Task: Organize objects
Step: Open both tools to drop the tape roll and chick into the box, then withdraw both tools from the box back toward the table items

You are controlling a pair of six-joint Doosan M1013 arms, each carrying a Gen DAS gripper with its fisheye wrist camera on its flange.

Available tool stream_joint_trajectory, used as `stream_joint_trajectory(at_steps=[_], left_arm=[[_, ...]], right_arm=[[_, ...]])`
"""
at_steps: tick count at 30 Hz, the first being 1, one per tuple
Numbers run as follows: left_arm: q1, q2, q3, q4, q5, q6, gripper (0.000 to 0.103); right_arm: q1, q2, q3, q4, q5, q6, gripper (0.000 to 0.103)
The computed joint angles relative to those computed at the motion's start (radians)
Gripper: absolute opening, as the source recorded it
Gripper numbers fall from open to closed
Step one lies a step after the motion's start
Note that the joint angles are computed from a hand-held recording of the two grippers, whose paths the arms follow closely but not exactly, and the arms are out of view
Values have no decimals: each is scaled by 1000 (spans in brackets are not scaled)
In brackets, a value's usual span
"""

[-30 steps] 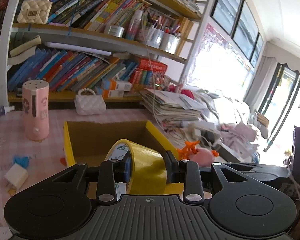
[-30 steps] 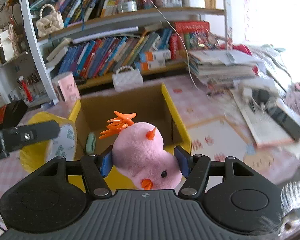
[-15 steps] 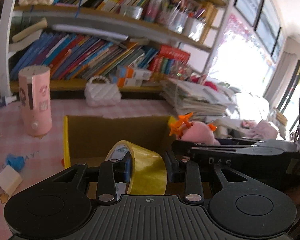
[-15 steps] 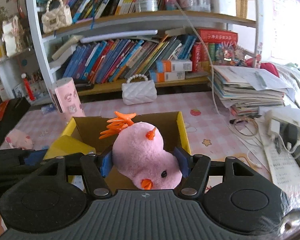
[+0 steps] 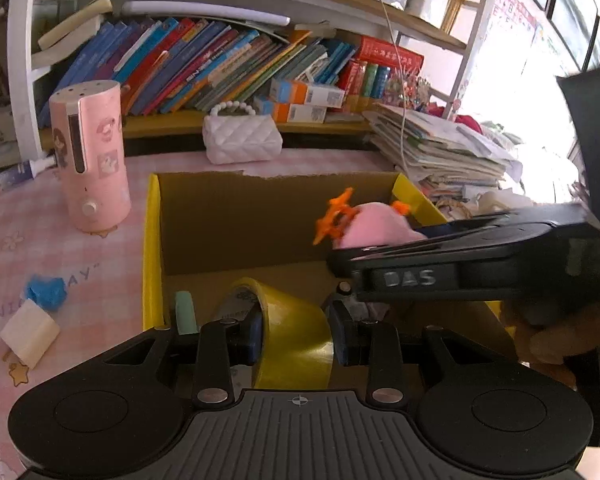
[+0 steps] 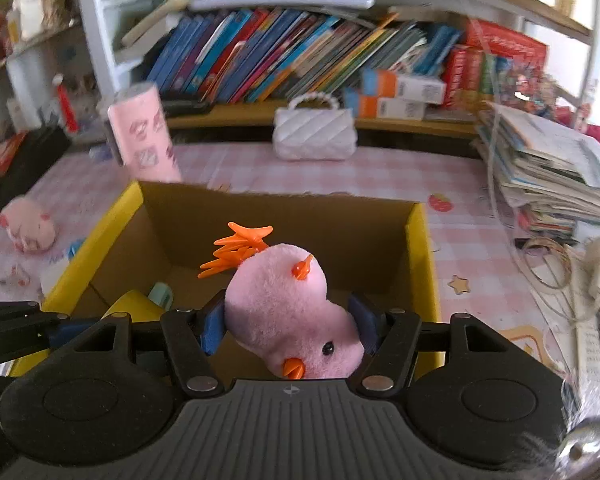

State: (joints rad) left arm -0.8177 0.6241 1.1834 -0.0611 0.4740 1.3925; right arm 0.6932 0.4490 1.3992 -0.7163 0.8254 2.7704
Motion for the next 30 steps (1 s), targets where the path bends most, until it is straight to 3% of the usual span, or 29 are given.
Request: stream_joint_trajectory(at_steps=[9, 19, 23, 26, 30], left_arm=[[-10, 13, -11, 11, 39, 54, 33], [-16, 14, -9, 30, 54, 70, 35], [-17, -4, 24, 29, -12, 73, 52], [-24, -16, 45, 85, -53, 41, 58], [-29, -34, 77, 175, -103, -59, 68]], right_arm=[[-24, 37, -51, 180, 7, -232, 60], [-41, 67, -100, 320, 65, -408, 61], [-46, 73, -110, 356, 78, -440, 61], [-45, 67, -101, 347, 61, -430, 62], [-34, 50, -74, 270, 23, -342, 70]])
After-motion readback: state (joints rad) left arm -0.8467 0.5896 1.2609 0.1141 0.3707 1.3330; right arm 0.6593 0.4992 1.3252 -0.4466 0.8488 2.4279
